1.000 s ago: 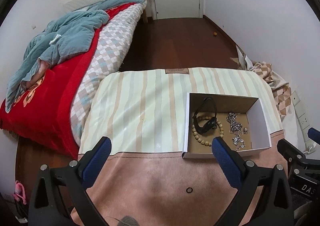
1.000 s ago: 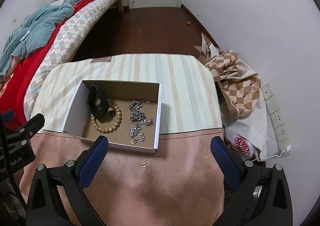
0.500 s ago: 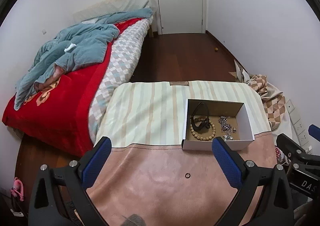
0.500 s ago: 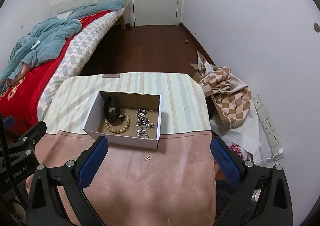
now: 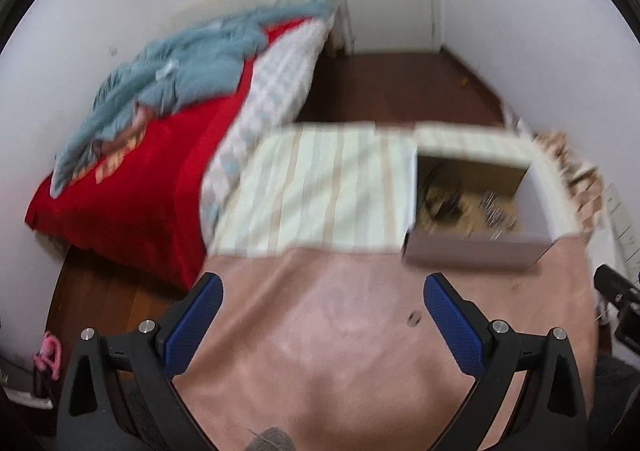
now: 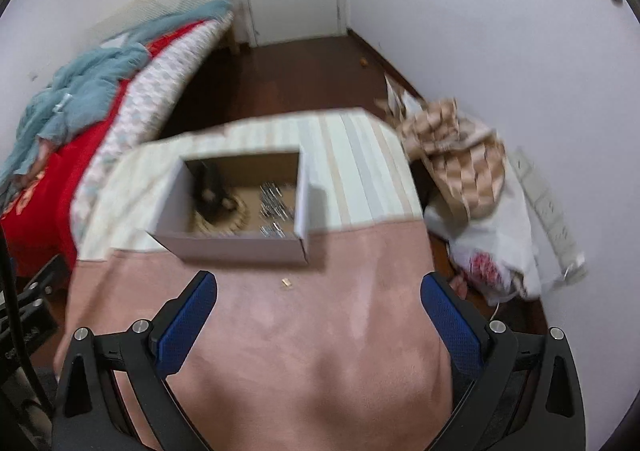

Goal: Organize jewelry
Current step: 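Withdraw both tools from the box toward the last black ring and gold piece, then grasp the black ring with the left gripper while the right grasps the small gold piece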

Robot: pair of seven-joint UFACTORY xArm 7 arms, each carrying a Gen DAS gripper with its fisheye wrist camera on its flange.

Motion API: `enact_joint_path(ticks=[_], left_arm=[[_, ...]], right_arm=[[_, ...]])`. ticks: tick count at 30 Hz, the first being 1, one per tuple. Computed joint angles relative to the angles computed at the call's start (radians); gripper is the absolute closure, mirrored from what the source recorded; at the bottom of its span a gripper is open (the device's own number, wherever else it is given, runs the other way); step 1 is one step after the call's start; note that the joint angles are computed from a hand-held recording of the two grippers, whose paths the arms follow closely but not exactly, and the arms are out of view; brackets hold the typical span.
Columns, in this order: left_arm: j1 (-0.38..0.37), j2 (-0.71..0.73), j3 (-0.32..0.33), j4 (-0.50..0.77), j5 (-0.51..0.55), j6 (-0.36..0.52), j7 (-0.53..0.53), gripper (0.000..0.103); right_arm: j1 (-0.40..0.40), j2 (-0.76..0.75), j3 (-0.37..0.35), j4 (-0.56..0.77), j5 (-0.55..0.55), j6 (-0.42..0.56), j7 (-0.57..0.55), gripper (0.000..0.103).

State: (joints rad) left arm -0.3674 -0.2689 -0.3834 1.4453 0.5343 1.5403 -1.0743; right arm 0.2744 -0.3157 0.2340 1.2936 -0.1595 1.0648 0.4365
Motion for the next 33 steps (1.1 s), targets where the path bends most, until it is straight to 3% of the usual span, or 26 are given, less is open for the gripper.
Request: enact_joint_path(ticks=[1, 3, 9, 12, 14, 16, 20, 28, 33], left_arm=[[-0.001, -0.007, 0.012, -0.038, -0.028, -0.017, -0.009, 0.001], [0.001, -0.005, 0.029, -0.084, -0.067, -0.033, -0.013, 0.001], [0.012, 0.008, 0.060, -0.150, -0.106, -0.065, -0.010, 0.001], [0.014, 0.013, 0.068, -0.162, -0.110, -0.076, -0.001, 0.001], [0.015, 0.014, 0.072, -0.169, -0.112, -0.081, 0.007, 0.001], [0.015, 0.013, 0.076, -0.177, -0.118, -0.088, 0.012, 0.001], [0.016, 0.013, 0.080, -0.183, -0.130, -0.101, 0.021, 0.001], [0.010, 0.008, 0.082, -0.197, -0.166, -0.153, 0.036, 0.001], [-0.003, 0.040, 0.094, -0.204, -0.232, -0.265, 0.059, 0.001]], right_arm=[[0.005, -0.003, -0.016, -0.055, 0.028, -0.035, -0.014, 0.008], [0.016, 0.019, -0.038, -0.109, 0.084, -0.072, -0.050, 0.037], [0.028, 0.088, -0.036, -0.217, 0.103, -0.245, -0.077, 0.037], [0.035, 0.125, -0.029, -0.227, 0.083, -0.293, -0.072, 0.038], [0.039, 0.144, -0.022, -0.226, 0.050, -0.306, -0.060, 0.043], [0.043, 0.150, -0.014, -0.232, 0.003, -0.333, -0.050, 0.054], [0.053, 0.153, -0.008, -0.237, -0.052, -0.352, -0.043, 0.091], [0.057, 0.053, -0.052, -0.292, 0.090, -0.362, -0.110, 0.091], [0.040, 0.000, -0.051, -0.303, 0.122, -0.338, -0.118, 0.091]])
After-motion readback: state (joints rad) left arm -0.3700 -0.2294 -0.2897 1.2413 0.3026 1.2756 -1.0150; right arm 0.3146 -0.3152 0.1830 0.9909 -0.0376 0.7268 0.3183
